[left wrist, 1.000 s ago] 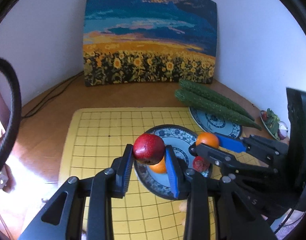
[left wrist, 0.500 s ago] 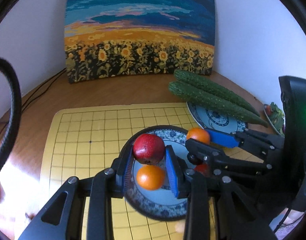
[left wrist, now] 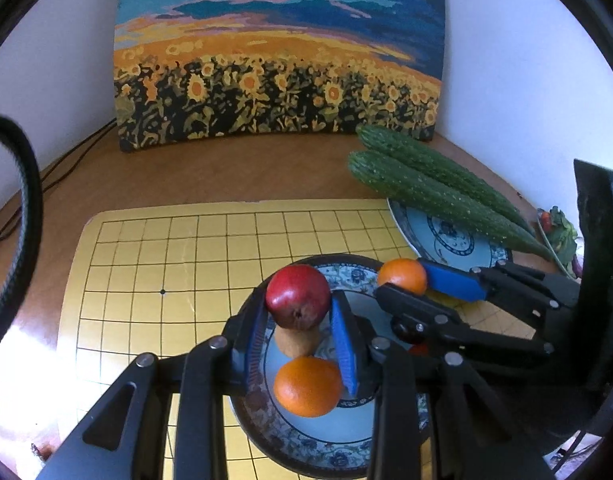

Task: Organize fruits
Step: 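Lower and release the apple onto the plate while the right tool releases the orange there, then withdraw both open tools from the plate toward the tan fruits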

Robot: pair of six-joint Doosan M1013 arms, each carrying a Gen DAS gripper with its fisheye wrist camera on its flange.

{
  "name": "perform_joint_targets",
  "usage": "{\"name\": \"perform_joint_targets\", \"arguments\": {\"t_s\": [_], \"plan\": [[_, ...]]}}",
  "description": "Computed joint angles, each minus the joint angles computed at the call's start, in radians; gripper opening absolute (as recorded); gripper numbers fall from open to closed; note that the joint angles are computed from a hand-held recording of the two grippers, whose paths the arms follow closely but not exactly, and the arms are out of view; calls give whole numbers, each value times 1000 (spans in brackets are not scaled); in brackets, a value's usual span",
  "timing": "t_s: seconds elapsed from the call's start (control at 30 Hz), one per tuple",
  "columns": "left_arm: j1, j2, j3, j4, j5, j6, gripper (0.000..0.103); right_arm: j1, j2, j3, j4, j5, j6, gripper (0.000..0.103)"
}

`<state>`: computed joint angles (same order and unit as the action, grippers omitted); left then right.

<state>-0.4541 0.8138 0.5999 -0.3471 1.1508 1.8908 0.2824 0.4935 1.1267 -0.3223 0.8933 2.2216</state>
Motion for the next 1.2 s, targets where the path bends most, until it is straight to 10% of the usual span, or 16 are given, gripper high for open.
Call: {"name": "perform_joint_targets", "arguments": {"t_s": [1.2], "plan": [[5,-88,117,36,-24,5,35,29,-71,69,-50,-30,77,45]]}}
